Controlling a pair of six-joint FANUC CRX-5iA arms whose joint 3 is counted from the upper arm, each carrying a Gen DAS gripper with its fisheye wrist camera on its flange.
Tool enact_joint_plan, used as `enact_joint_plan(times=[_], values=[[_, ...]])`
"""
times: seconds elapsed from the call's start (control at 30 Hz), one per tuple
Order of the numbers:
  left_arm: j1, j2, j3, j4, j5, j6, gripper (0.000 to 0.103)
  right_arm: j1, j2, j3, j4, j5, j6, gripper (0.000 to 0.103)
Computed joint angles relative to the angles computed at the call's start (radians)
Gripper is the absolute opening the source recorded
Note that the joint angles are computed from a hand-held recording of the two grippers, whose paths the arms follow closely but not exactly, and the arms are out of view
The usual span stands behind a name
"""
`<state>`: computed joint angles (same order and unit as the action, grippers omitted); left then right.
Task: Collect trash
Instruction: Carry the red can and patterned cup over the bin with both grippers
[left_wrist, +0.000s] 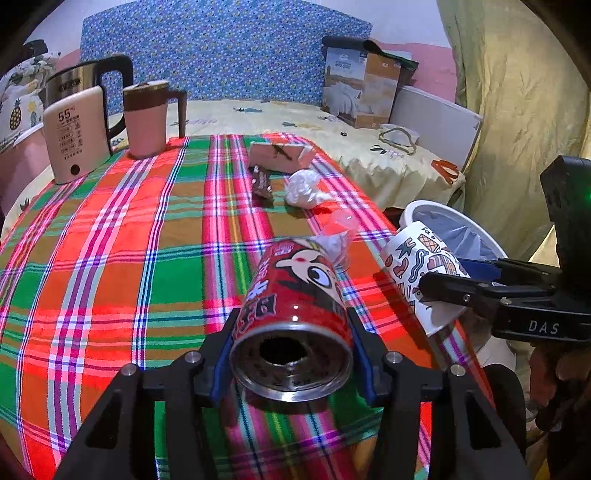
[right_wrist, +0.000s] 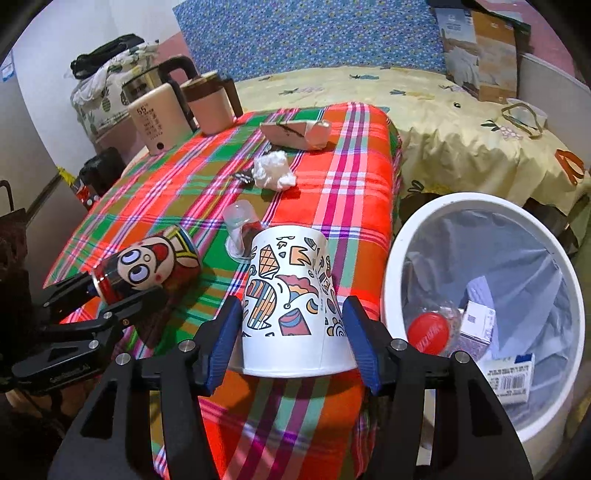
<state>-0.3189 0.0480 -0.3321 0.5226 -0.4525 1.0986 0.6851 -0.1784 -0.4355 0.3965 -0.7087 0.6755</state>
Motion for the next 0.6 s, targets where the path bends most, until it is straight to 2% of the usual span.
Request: enact_joint_plan(times=[0.6], values=[[-0.045, -0.006, 0.027, 0.001, 0.005, -0.01, 0.054, -0.004, -0.094, -0.101, 0.118, 0.053, -0.145, 0.058]])
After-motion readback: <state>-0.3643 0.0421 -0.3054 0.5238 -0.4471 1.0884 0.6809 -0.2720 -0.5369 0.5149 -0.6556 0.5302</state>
